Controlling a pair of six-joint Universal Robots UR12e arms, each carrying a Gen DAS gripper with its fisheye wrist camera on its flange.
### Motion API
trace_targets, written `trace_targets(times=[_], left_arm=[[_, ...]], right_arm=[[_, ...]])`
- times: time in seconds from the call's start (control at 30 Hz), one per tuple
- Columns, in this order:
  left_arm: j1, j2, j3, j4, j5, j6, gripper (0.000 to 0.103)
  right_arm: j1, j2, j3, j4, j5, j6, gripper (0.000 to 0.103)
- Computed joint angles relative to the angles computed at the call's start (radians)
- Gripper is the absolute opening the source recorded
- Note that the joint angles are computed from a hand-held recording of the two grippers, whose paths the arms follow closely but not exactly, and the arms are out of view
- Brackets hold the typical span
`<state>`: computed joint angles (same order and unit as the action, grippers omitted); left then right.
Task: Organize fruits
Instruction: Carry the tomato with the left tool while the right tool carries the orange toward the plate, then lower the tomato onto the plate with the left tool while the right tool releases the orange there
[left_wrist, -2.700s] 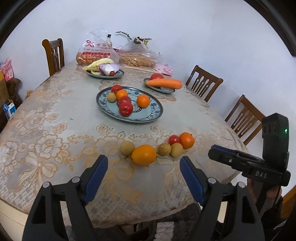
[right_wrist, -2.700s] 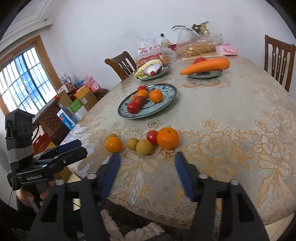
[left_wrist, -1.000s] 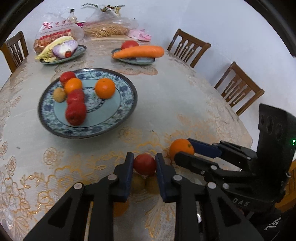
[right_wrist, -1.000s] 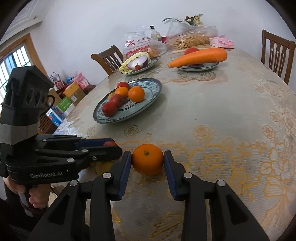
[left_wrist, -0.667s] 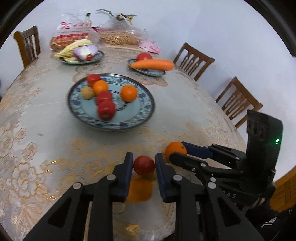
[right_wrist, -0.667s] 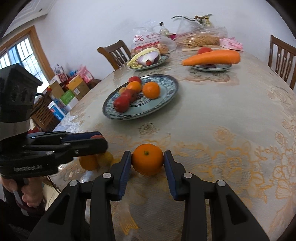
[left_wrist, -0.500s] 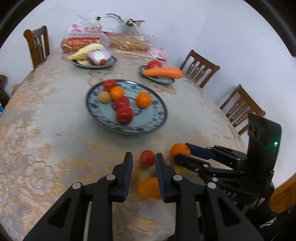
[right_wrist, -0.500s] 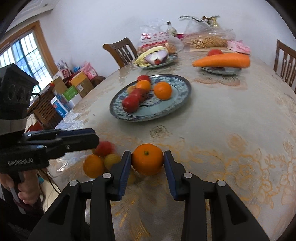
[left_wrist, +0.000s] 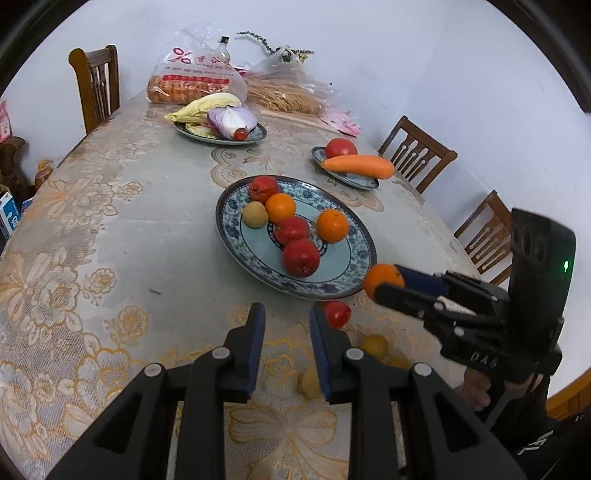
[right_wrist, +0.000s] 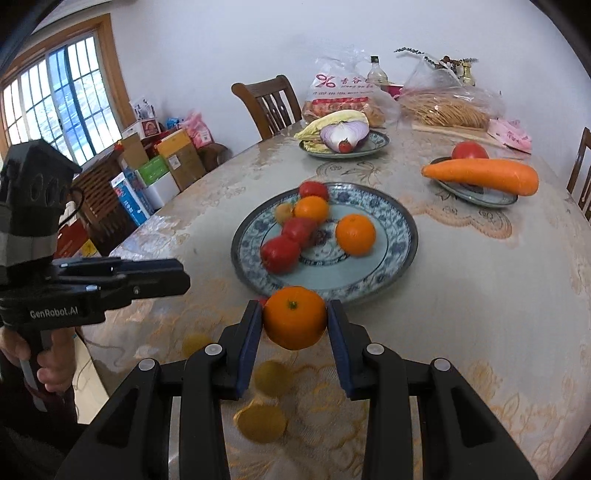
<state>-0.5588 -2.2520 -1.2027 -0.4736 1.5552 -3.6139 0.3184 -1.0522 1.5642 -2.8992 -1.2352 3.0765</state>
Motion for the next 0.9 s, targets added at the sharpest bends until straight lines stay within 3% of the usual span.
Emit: trace_targets(times=[0.2, 0.37, 0.53, 0.63, 0.9], left_arm=[[-0.009, -0.053, 0.093, -0.093, -0.055, 0.077, 0.044], [-0.016, -0.101, 0.174, -0.195, -0.070, 0.085, 0.043], [-0.017, -0.117, 0.191, -0.180, -0.088, 0.059, 0.043], [-0.024, -0.123, 0.202, -0.193, -0.068, 0.074, 0.026], [-0.038, -0.113, 0.186, -0.187, -0.058, 0.090, 0.026]], right_arm=[[-0.008, 0.018, -0.032, -0.008, -0.004, 0.020, 0.037], [-0.014, 0.027, -0.039, -0.021, 0.015, 0.047, 0.037], [-0.023, 0.028, -0.031, -0.045, 0.050, 0.060, 0.037], [-0.031, 0.031, -0.028, -0.060, 0.076, 0.072, 0.037], [-0.039, 0.033, -0.021, -0.084, 0.106, 0.093, 0.037]])
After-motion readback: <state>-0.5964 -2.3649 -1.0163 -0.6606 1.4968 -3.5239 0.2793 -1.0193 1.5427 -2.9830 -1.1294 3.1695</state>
